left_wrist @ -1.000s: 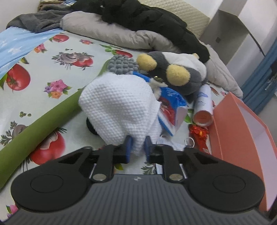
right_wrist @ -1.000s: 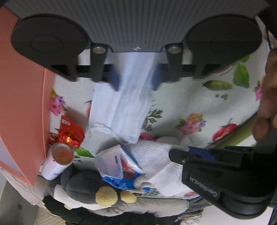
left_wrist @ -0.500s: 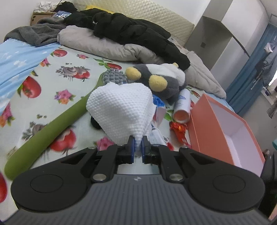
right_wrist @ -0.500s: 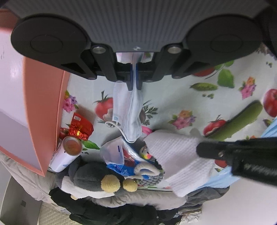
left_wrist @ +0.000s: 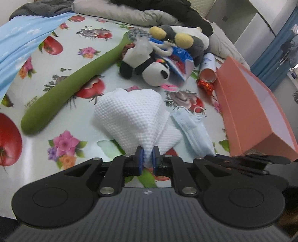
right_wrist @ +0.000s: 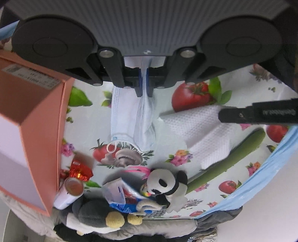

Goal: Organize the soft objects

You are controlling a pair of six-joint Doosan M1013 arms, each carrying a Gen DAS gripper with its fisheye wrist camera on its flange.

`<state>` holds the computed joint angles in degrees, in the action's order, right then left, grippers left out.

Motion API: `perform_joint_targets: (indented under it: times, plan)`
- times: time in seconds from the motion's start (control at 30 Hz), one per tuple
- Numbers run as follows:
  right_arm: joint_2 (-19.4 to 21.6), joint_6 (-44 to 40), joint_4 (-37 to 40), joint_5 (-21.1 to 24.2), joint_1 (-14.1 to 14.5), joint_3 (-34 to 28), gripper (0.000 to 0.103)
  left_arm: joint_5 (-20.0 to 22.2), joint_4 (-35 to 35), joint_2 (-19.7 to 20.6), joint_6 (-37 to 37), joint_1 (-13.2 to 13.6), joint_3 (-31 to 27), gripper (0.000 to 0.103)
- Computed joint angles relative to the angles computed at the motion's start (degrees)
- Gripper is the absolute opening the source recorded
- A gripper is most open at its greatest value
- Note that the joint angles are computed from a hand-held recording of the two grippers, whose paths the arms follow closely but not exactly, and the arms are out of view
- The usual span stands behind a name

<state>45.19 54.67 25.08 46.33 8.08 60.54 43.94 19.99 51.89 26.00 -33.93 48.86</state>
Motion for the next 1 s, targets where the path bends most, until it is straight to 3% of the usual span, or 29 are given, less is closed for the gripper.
perform_joint_targets:
  times: [0.03,0.07,0.1,0.13,0.3,0.5,0.7,0.73,0.83,0.9,0.97,1.0]
  plan:
    - [-0.1,-0.14,0.37,0.16,-0.08,0.09,0.013,0.16,0.16,-0.11,-0.22,-0.01,0.24,0.02]
    - [-0.11,-0.32,0.71,0.3,-0.16,0.02,0.029,0.22,0.19,-0.26,-0.53,0.01,0.51,0.027]
    - [-0.16,-0.52,1.18,0.32,-0.27,0.01,0.045,-0.6,0.52,-0.59,-1.43,0.05,1.2,0.047]
    - [-0.21,-0.82,1.78,0.21,-0.38,0.02,0.05,-2.1,1.31,-1.1,-3.15,0.09,2.27,0.062]
    - [0.3,-2.13,4.21,-0.04,-0.76,-0.56,0.053,-3.19,6.32,-1.97,-9.72,0.01,3.76,0.077]
    - [1.6,-0.59,-0.15,-1.79,-0.07,-1.69,0.053,0.34,6.46,0.24,-7.81,0.59,0.11,0.079]
    - [2.63,-1.21,-1.99,-1.12,0.11,-2.77,0.051,7.49,4.12,4.67,-0.26,0.62,-7.25,0.079]
    - [2.6,-1.43,-2.14,-1.41,0.16,-2.65,0.049,7.82,3.82,5.01,0.13,0.64,-7.71,0.079]
    - [2.76,-2.07,-2.67,-2.29,0.28,-2.78,0.031,8.68,4.6,5.65,-0.02,0.49,-8.47,0.076]
    - [3.14,-2.39,-2.53,-1.73,0.29,-3.5,0.016,9.0,5.23,5.74,-0.72,0.44,-8.6,0.066]
    - [3.48,-2.32,-2.45,-1.25,0.35,-4.13,0.009,9.35,5.68,5.75,-1.27,0.4,-8.66,0.053]
    - [3.53,-2.06,-2.5,-1.14,0.38,-4.27,0.007,9.45,5.67,5.8,-1.14,0.41,-8.79,0.041]
